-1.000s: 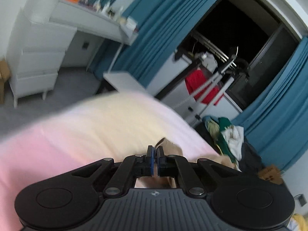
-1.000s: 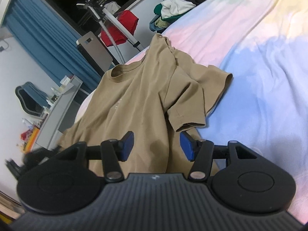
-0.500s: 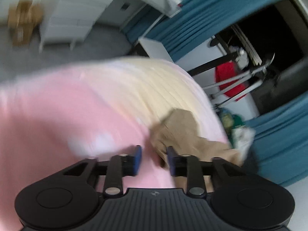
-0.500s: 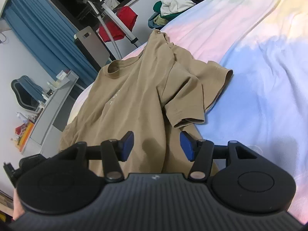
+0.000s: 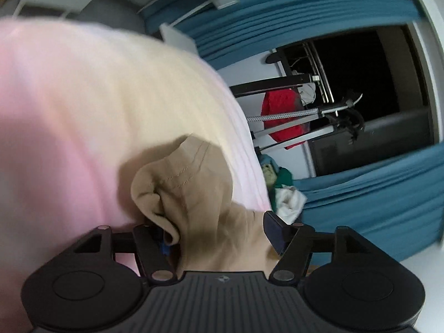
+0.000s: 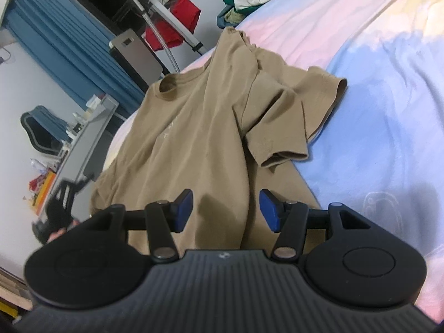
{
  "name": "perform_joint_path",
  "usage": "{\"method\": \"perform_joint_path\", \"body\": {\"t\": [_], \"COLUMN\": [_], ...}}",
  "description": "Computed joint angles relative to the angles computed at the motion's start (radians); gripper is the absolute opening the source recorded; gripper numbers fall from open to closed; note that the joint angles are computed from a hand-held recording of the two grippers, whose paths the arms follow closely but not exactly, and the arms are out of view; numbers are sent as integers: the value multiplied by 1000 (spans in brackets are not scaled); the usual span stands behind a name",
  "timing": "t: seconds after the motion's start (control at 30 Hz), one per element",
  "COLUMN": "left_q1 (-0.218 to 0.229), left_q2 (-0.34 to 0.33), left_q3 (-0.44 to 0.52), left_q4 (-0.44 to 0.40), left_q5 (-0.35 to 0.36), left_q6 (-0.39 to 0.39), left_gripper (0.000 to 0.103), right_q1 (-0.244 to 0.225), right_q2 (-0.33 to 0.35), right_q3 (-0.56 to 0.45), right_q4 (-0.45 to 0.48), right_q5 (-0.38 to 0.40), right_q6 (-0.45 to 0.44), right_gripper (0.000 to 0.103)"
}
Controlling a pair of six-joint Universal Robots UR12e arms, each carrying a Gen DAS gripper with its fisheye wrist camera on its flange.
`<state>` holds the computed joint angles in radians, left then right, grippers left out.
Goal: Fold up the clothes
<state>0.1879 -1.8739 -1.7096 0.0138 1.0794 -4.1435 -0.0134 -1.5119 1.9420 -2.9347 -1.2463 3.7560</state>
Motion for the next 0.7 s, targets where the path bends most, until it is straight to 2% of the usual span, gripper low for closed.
{"method": "perform_joint_path", "body": {"t": [0.07,0.1,0.13,0.27,0.33,0.4,0.5,0.6,0.63,0.7], "left_q1": [-19,-27,-32,-50,-55,-67,-79,-66,-62,-59], "left_q2": [2,5,10,32,35,29,2,-5,3,23], "left_q3": [24,36,48,74,90,112,139,124,113,106], "left_q4": [-52,-77,-101,-109,-125,-192,-284,-247,-240,-265], "left_q5": [66,97,120,208,245,304,363,315,307,302], "left_q6": [93,149,214,464,542,604,657,619,623,663], "left_gripper": [40,12,11,9,9,9,12,19,32,43], "right_q1": [2,2,2,0,0,2,5,7,7,3], "right_q2": [3,4,5,5,3,-1,-3,-1,-1,-2], "right_q3": [-2,-3,-3,-2,0,2,3,-1,-2,-3], "right_q4": [0,-1,-2,-13,-20,-26,-30,-37,-39,-46], "right_q5": [-1,-2,-4,-12,-31,-58,-87,-102,-109,-113], "right_q6": [-3,-3,-2,7,8,7,-13,-32,-39,-46], "right_gripper": [57,57,57,57,57,57,57,57,57,57]}}
